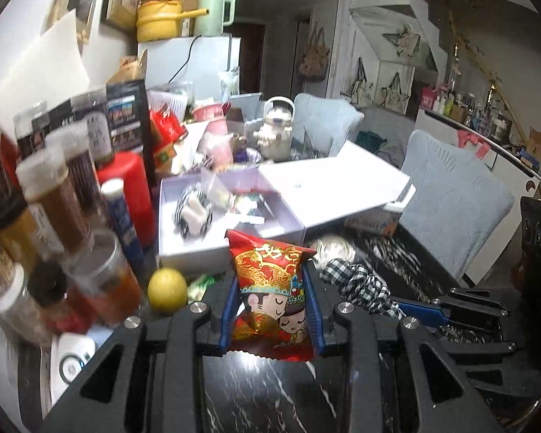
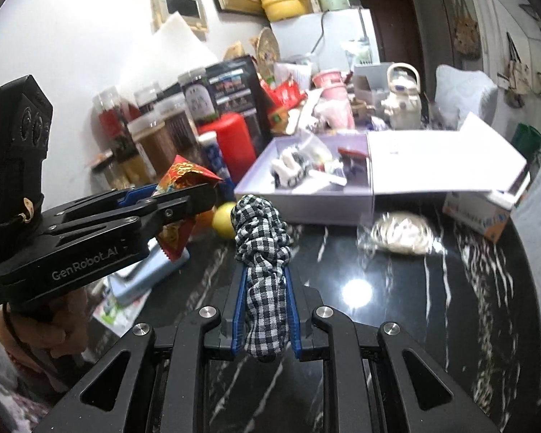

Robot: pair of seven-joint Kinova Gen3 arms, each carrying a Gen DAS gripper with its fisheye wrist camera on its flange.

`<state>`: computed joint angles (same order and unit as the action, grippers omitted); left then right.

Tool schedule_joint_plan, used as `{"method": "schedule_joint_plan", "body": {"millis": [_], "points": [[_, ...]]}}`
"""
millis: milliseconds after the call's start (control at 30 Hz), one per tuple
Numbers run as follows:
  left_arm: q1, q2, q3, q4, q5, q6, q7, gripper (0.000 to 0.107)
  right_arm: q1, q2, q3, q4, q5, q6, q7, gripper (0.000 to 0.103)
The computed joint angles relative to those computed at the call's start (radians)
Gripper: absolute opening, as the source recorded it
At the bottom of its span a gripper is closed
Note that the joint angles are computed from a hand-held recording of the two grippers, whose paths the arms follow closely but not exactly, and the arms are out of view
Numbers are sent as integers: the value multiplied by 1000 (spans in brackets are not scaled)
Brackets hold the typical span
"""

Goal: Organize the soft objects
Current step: 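Lift the red cartoon packet and gingham scrunchie toward the gift box, then carry both held items over the gift box and lower them inside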

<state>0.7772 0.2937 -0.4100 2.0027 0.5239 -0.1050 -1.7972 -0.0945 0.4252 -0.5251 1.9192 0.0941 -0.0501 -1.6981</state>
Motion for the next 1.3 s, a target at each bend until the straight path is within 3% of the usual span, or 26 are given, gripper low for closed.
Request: {"method": "schedule_joint_plan", "body": {"millis": [233,500,767,1000,1300], "points": [[-142,3,122,-52,-67,-10,31,32,26,9,-12,-62,9,4,17,20],[-226,45,160,-144,-130,0,78,32,45,64,-17,-183,4,44,58,20],[-367,109,260,-250,-233,25,172,32,4,137,42,-346,-58,116,135,20],[-429,186,299,-371,-315,75,256,32,-57,213,133,-515,-130,201,200,20],[-438,301,258,-570,-391,168,377,32,-81,314,193,-716,-223,305,268,20]]}}
